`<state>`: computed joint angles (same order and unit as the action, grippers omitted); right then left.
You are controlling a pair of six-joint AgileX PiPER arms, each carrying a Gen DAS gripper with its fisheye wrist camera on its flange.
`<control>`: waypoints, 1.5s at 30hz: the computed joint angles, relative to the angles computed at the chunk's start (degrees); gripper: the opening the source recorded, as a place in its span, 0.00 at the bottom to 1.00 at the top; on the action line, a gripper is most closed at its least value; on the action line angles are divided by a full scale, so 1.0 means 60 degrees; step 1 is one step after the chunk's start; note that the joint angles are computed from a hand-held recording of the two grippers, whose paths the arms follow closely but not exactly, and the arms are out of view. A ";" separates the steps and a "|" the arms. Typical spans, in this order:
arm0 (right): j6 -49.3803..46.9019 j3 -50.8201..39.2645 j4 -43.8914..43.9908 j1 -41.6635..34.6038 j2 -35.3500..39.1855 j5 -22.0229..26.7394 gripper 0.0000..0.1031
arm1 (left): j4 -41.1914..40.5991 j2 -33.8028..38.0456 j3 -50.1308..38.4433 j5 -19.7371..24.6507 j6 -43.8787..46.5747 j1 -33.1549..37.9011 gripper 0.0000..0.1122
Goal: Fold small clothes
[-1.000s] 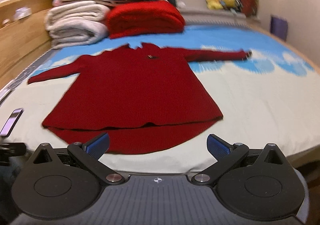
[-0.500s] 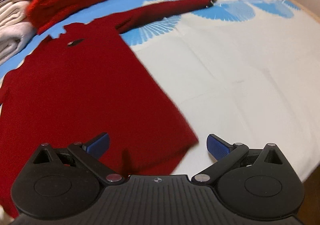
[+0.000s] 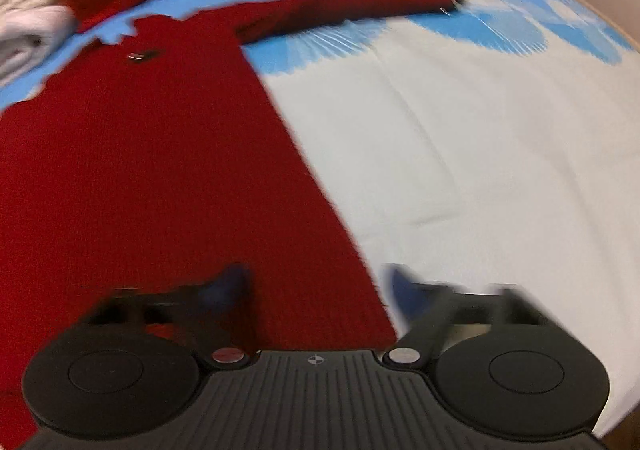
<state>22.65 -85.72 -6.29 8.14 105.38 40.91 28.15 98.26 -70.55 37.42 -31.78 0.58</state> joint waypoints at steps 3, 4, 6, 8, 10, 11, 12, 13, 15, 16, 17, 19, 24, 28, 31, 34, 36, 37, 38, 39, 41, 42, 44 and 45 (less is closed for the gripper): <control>-0.0666 -0.0017 0.0894 -0.0273 -0.0019 -0.0078 0.21 | 0.0187 -0.0142 0.0215 -0.0158 -0.0384 0.0069 0.07; -0.0790 0.0040 0.1198 -0.0381 -0.0072 -0.0112 0.19 | -0.0413 -0.0244 0.0134 -0.0093 0.0221 0.0212 0.07; -0.0855 0.0113 0.1503 -0.0501 -0.0196 -0.0111 0.18 | -0.0466 -0.0578 0.0327 -0.0022 0.0518 0.0229 0.07; -0.0668 0.0680 0.1638 -0.0480 -0.0785 -0.0296 0.17 | -0.0119 -0.0961 0.0669 0.0073 0.0410 0.0132 0.07; -0.0594 0.1173 0.1757 -0.0422 -0.1379 -0.0434 0.17 | 0.0142 -0.1210 0.0871 0.0339 0.0451 0.0034 0.07; -0.0512 0.1541 0.1708 -0.0321 -0.1778 -0.0547 0.17 | 0.0195 -0.1371 0.1016 0.0419 0.0540 0.0021 0.07; -0.0406 0.1902 0.1599 -0.0210 -0.2152 -0.0606 0.17 | 0.0259 -0.1541 0.1176 0.0508 0.0612 0.0014 0.07; -0.0254 0.2144 0.1479 -0.0110 -0.2404 -0.0549 0.17 | 0.0320 -0.1729 0.1343 0.0626 0.0677 -0.0003 0.07; -0.0178 0.2721 0.1581 -0.0019 -0.2956 -0.0397 0.17 | 0.0412 -0.2191 0.1847 0.0670 0.0925 0.0052 0.07; -0.0174 0.2950 0.1653 0.0003 -0.3199 -0.0342 0.17 | 0.0377 -0.2388 0.2039 0.0673 0.1153 0.0123 0.07; -0.0170 0.3254 0.1675 0.0063 -0.3539 -0.0330 0.17 | 0.0375 -0.2662 0.2346 0.0614 0.1303 0.0177 0.07; -0.0029 0.3756 0.1475 0.0253 -0.4161 -0.0266 0.17 | 0.0389 -0.3158 0.2836 0.0637 0.1502 0.0213 0.07; 0.0575 0.4586 0.0649 0.0901 -0.5259 0.0237 0.18 | 0.1050 -0.4123 0.4066 0.0506 0.1175 0.0035 0.09; 0.2545 0.4356 -0.1940 0.1937 -0.5065 0.0656 0.58 | 0.1380 -0.4173 0.3931 0.0644 0.0791 0.0024 0.75; 0.3859 0.4297 -0.3703 0.2602 -0.5364 0.0540 0.76 | 0.1951 -0.4905 0.4083 0.0023 0.0113 0.0087 0.90; 0.3104 0.3722 -0.3681 0.2793 -0.5367 0.0185 0.79 | 0.1714 -0.4680 0.3222 0.0002 0.0317 0.0172 0.91; 0.2311 0.3098 -0.3137 0.2742 -0.5048 -0.0255 0.82 | 0.1697 -0.4124 0.2382 0.0326 0.0048 0.0119 0.91; 0.1916 0.2819 -0.2807 0.2734 -0.4821 -0.0607 0.84 | 0.1735 -0.3770 0.1891 0.0639 -0.0098 0.0016 0.91; 0.1617 0.2484 -0.2549 0.2737 -0.4503 -0.0863 0.85 | 0.1698 -0.3309 0.1343 0.0817 -0.0182 0.0047 0.91; 0.1401 0.2085 -0.2335 0.2753 -0.4109 -0.1009 0.85 | 0.1664 -0.2907 0.0857 0.0883 -0.0267 0.0092 0.91; 0.0711 0.1169 -0.1617 0.2669 -0.3125 -0.1262 0.87 | 0.1666 -0.1964 -0.0187 0.0982 -0.0518 0.0234 0.91; 0.0548 0.0671 -0.1398 0.2668 -0.2578 -0.1304 0.87 | 0.1525 -0.1520 -0.0656 0.0945 -0.0485 0.0407 0.91; 0.0333 -0.0508 -0.1121 0.2638 -0.1368 -0.1193 0.87 | 0.0983 -0.0580 -0.1678 0.0855 -0.0354 0.0775 0.91; 0.0435 -0.0863 -0.1172 0.2636 -0.0945 -0.1187 0.87 | 0.0710 -0.0135 -0.2187 0.0846 -0.0252 0.0977 0.91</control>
<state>25.26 -90.89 -13.32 23.96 99.71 33.79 32.42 97.45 -83.67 42.50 -33.29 6.44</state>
